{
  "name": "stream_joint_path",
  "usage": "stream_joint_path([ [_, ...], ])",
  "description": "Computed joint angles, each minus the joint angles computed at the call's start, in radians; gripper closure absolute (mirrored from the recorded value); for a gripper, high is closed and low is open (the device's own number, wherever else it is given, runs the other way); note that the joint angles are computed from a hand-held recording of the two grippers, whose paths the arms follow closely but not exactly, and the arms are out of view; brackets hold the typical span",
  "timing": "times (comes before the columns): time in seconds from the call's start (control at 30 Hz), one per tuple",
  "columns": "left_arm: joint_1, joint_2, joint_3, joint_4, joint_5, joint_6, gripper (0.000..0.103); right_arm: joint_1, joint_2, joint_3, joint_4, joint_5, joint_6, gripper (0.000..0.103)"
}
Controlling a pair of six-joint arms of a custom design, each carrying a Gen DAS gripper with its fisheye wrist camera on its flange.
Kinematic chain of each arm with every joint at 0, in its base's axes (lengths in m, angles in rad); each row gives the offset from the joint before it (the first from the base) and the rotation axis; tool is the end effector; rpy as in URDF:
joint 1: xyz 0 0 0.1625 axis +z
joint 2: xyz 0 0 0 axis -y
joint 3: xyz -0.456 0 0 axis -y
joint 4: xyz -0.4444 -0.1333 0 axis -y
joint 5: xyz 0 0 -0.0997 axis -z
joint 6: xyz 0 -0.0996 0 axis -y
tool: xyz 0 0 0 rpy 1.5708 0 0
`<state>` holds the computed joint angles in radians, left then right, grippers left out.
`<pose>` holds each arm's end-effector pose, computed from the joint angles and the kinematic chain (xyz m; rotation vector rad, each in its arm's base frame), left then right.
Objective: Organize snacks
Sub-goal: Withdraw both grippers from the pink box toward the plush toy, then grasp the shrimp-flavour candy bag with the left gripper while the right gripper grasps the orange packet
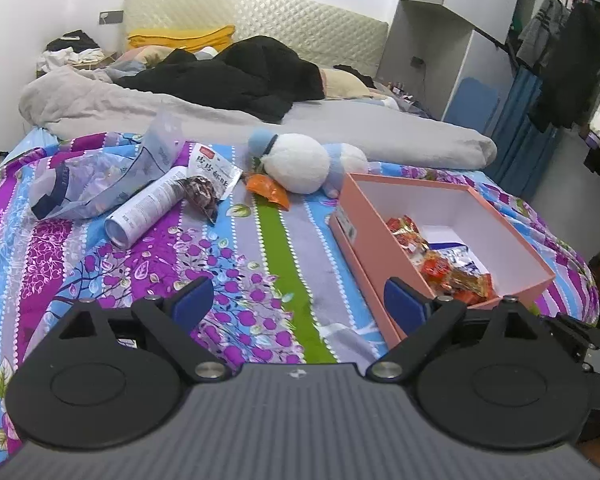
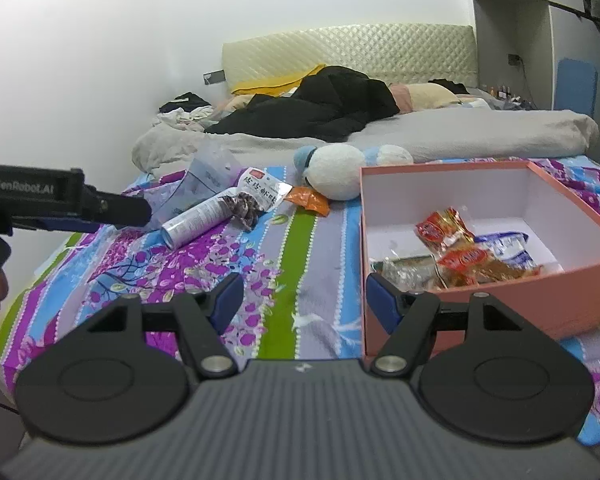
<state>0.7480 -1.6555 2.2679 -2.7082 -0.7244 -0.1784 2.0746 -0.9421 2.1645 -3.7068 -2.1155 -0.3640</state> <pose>-0.1844 -0.4547 0.3543 0.4879 2.3852 -1.0923 0.3362 -0.4407 0.1405 0.7107 -2.3179 1.2244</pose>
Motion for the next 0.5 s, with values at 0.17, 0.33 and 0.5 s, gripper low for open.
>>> stream_joint_path([
  [0.17, 0.059, 0.041, -0.02, -0.076, -0.005, 0.059, 0.008, -0.008, 0.039, -0.057, 0.01, 0.018, -0.016, 0.033],
  [0.33, 0.154, 0.108, -0.052, -0.188, -0.028, 0.128, 0.008, -0.017, 0.099, -0.14, 0.029, 0.046, -0.045, 0.033],
  [0.5, 0.282, 0.197, -0.121, -0.285, -0.098, 0.18, 0.008, -0.033, 0.173, -0.247, 0.059, 0.074, -0.061, 0.033],
])
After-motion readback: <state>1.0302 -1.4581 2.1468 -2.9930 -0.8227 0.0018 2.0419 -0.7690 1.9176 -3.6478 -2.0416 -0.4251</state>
